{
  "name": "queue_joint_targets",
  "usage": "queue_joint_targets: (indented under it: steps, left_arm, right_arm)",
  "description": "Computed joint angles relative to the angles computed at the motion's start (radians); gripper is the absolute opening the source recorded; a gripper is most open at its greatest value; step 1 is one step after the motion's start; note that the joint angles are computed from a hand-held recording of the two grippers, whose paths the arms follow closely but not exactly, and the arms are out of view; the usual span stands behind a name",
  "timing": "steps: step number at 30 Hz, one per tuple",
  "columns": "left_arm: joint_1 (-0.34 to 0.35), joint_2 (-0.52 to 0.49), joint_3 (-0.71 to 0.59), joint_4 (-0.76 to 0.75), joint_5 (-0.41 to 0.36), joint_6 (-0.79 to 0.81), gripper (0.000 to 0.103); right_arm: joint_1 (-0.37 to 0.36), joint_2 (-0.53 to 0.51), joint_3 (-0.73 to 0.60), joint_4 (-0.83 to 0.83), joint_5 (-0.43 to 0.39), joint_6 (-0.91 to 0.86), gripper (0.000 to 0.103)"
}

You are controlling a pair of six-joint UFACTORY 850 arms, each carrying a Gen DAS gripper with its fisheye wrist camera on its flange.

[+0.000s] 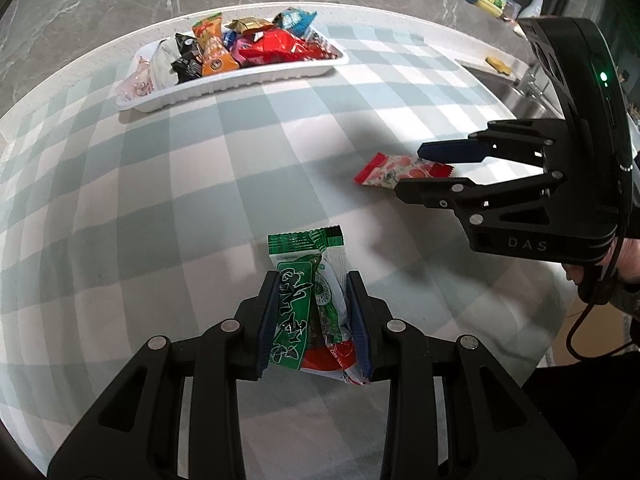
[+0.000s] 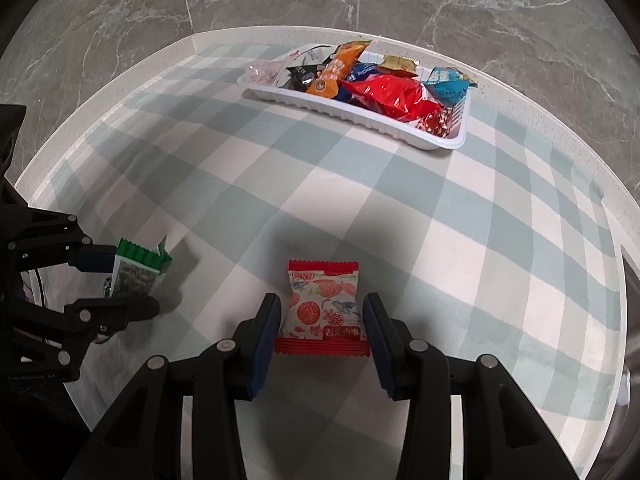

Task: Organize snacks
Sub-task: 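Grasp the green packet with the left tool while the right tool grasps the red-and-white packet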

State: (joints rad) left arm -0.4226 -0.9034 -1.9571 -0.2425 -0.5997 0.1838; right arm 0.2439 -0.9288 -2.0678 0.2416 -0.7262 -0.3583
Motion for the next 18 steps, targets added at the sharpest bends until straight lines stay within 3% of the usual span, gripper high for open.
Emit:
queue_joint_targets:
  steps: [5, 6, 7, 18]
  left_arm:
    - [0.012, -0.031, -0.061, 0.003, -0.018, -0.007, 0.03]
    - [0.015, -0.039, -0.078, 0.006, -0.023, -0.008, 0.03]
    - [0.017, -0.046, -0.091, 0.009, -0.026, -0.011, 0.03]
    - [0.031, -0.108, -0.194, 0.01, -0.073, -0.017, 0.03]
  right_arm:
    - [-0.003, -0.031, -0.062, -0.005, -0.017, 0.007, 0.046]
    - [-0.004, -0.04, -0.078, -0.004, -0.026, 0.007, 0.029]
    - [-0.005, -0.057, -0.11, -0.007, -0.046, 0.013, 0.021]
    - [-0.016, -0.137, -0.238, -0.002, -0.111, 0.064, 0.022]
